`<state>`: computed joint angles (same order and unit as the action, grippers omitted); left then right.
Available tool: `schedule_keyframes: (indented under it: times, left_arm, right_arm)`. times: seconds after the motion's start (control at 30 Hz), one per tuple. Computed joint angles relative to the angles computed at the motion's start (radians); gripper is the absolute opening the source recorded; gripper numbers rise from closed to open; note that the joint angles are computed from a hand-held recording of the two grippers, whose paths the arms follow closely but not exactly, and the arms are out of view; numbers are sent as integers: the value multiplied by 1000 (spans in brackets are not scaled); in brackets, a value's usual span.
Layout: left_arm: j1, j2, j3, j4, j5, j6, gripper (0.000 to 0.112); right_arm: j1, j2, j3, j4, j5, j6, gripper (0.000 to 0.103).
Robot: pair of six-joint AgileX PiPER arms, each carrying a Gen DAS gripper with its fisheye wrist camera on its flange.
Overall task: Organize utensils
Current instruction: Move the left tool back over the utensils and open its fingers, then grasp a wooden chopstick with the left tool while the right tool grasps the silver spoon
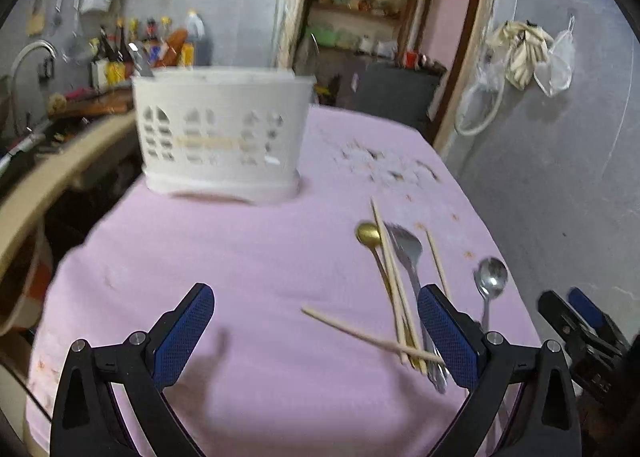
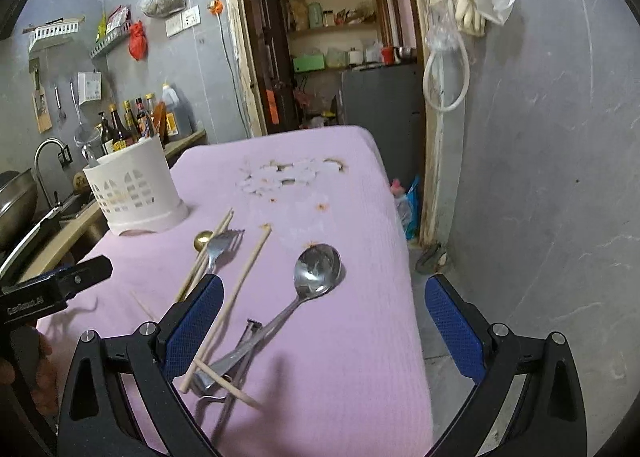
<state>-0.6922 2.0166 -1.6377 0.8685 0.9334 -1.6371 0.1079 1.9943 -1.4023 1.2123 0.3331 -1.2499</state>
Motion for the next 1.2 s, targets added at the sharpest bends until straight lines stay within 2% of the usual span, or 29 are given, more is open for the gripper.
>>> schedule_keyframes:
  times: [0.07, 0.23, 0.33, 0.4, 0.47, 0.6, 0.67, 0.7, 0.87, 1.0, 1.07, 1.13, 1.2]
  left_arm:
    - [17, -4, 2, -40, -41, 37, 100]
    - [62, 29, -47, -218, -120, 177, 69]
    - [80, 64, -90, -331, -138, 238, 60]
    - [71, 81, -109, -318, -122, 219, 60]
    - [73, 105, -147, -340, -93, 233, 58]
    - [81, 150, -220, -367, -49, 263, 56]
    - [81, 170, -251, -368, -36, 268, 50]
    - [93, 181, -260, -403, -53, 292, 37]
    - [117, 219, -313, -431, -63, 286, 31]
    - [158, 219, -310, -493, -110, 287, 30]
    - [169, 241, -350, -514, -85, 305, 24]
    - [176, 244, -358, -534, -81, 313, 15]
    - [192, 247, -363, -575, -87, 334, 12]
  right_arm:
    - [0, 31, -43, -78, 24, 74, 99]
    - [4, 98, -155, -253, 115, 241, 99]
    - [0, 124, -195, -283, 157, 278, 97]
    - [0, 138, -218, -301, 174, 300, 89]
    - [1, 161, -257, -354, 197, 359, 73]
    - [-1, 218, -349, -427, 268, 451, 62]
    - [-1, 236, -376, -436, 291, 463, 52]
    - [0, 249, -396, -446, 303, 474, 50]
    - [-9, 300, -488, -473, 377, 519, 47]
    - [-13, 328, -545, -488, 414, 538, 47]
    - [-14, 345, -576, -493, 430, 547, 45]
    - [-9, 363, -612, -510, 445, 562, 40]
    - [-9, 383, -651, -518, 465, 569, 37]
